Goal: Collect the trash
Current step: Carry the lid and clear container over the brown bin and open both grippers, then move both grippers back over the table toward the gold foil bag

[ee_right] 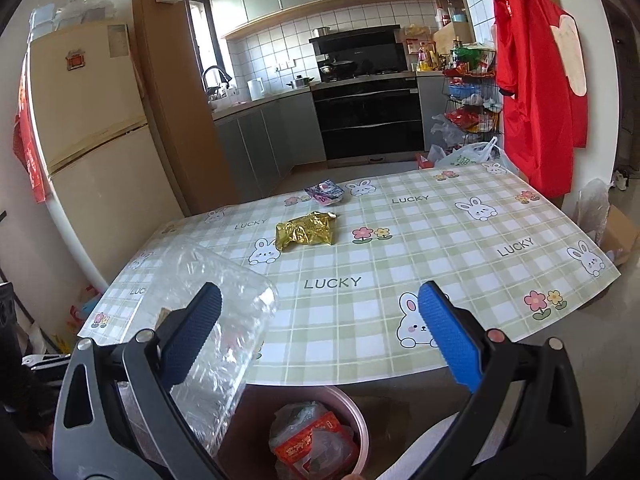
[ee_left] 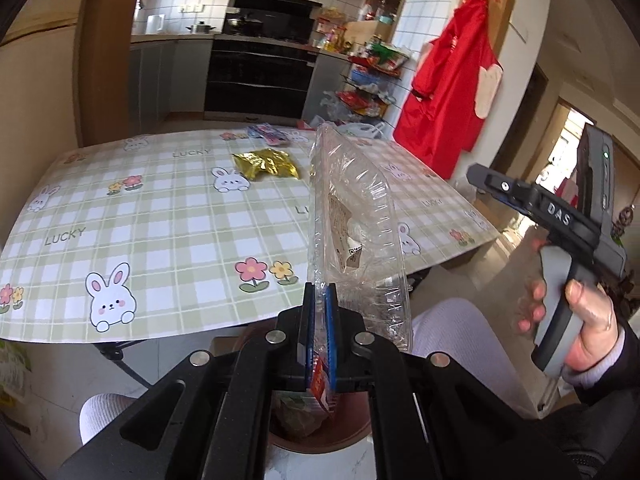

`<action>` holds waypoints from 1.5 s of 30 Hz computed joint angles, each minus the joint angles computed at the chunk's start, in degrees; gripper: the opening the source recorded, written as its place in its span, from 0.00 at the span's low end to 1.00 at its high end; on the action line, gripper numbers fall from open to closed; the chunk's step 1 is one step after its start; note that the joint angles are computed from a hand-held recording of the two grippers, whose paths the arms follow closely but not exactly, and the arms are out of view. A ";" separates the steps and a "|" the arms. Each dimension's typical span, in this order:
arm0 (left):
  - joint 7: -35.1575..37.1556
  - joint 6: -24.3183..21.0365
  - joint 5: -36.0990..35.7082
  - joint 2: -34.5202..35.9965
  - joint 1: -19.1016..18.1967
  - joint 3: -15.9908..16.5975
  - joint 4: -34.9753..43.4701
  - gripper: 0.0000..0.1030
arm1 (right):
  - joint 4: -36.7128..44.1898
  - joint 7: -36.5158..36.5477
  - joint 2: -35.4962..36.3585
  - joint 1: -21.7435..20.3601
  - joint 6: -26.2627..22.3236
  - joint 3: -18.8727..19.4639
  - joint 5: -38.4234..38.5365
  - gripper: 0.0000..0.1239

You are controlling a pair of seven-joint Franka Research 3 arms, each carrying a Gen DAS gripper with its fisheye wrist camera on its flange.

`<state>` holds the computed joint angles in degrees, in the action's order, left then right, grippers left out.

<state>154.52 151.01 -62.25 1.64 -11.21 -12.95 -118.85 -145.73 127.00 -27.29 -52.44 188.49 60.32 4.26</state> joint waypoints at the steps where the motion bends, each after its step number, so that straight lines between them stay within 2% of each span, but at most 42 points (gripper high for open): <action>1: 0.07 -0.67 0.79 -0.02 -0.09 -0.08 -0.18 0.05 | -0.08 0.08 0.02 0.00 -0.08 -0.10 0.06 0.78; 8: -0.64 -2.97 4.18 0.80 0.00 -0.20 -0.37 0.05 | 0.01 0.81 0.30 -0.22 -0.53 0.18 -0.23 0.78; 14: -1.24 -3.03 5.43 2.15 0.33 -0.65 0.48 0.08 | 0.12 1.78 1.03 -0.23 -0.75 0.05 -0.83 0.78; 16: -1.34 -2.23 4.51 2.69 0.60 -0.86 0.59 0.24 | 0.13 1.90 1.16 -0.11 -0.88 -0.11 -1.04 0.78; 17: -2.34 -1.78 4.60 3.10 0.73 -0.90 0.81 0.49 | 0.16 1.97 1.25 -0.16 -0.91 -0.06 -1.19 0.78; 18: -3.40 -1.37 4.58 3.46 0.97 -0.91 1.02 0.63 | 0.14 2.04 1.31 -0.24 -0.89 0.02 -1.32 0.78; 20: -4.53 -0.63 3.50 3.85 1.63 -0.98 1.30 0.66 | 0.25 2.17 1.48 -0.30 -1.13 0.11 -1.55 0.78; 26: -9.50 4.95 2.75 4.18 2.70 -1.28 1.58 0.90 | 0.41 3.10 1.56 -0.45 -1.71 0.30 -2.24 0.78; 30: -13.42 7.88 4.94 4.49 2.93 -1.35 1.52 0.94 | 0.65 3.68 1.68 -0.69 -2.34 0.36 -3.18 0.78; 37: -18.98 11.43 11.15 5.83 3.81 -2.17 1.75 0.94 | 1.71 6.29 2.31 -2.33 -5.58 1.42 -6.48 0.78; 45: -22.89 13.67 17.13 9.52 5.87 -3.92 5.91 0.94 | 5.09 7.19 7.98 -7.38 -6.46 3.51 -15.64 0.78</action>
<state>131.63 164.68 -45.12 11.16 -5.34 -16.86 -112.94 -140.64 134.19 -19.31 -59.82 182.03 63.83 -11.38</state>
